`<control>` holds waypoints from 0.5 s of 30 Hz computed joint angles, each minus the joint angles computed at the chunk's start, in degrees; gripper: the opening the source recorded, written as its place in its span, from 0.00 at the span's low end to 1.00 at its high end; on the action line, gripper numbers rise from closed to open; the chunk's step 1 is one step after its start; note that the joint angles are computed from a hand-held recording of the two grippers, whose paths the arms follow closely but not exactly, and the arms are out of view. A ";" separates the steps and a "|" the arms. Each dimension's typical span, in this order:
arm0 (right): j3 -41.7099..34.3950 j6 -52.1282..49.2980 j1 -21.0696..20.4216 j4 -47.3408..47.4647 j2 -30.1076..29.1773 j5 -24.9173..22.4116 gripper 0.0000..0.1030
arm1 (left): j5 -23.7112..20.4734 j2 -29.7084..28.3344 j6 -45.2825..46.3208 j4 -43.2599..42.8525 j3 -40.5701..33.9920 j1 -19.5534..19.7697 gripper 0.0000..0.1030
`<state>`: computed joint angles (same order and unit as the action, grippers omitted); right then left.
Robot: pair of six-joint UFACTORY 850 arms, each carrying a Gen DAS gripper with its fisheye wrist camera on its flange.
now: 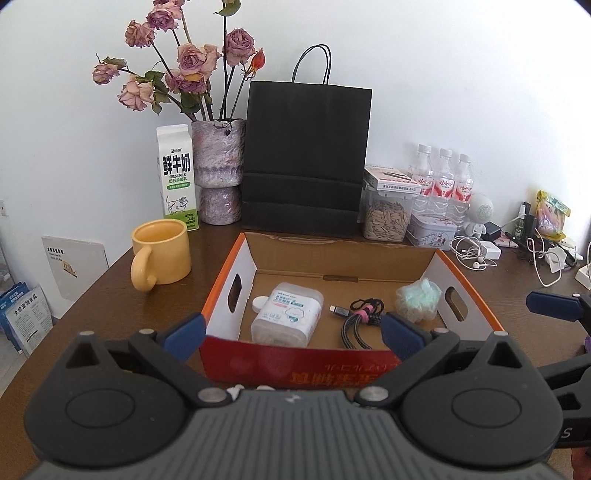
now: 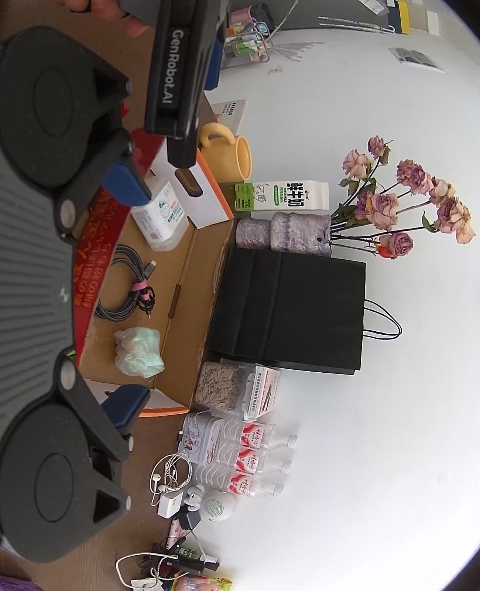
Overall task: Organize objects
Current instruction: 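Withdraw both tools from the box back toward the table items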
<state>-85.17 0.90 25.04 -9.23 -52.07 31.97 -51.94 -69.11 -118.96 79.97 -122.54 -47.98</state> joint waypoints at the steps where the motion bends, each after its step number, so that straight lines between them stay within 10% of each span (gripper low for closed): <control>1: 1.51 -0.16 -0.01 0.11 0.83 0.55 1.00 | -0.18 0.60 -0.67 -0.02 1.15 -0.38 1.00; 15: 15.52 -1.93 0.67 2.80 6.94 4.68 1.00 | -1.01 6.11 -6.99 -1.57 13.18 -4.18 1.00</control>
<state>-69.66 -1.03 25.70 -6.43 -45.14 36.65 -52.95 -63.00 -125.95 78.39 -109.36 -52.16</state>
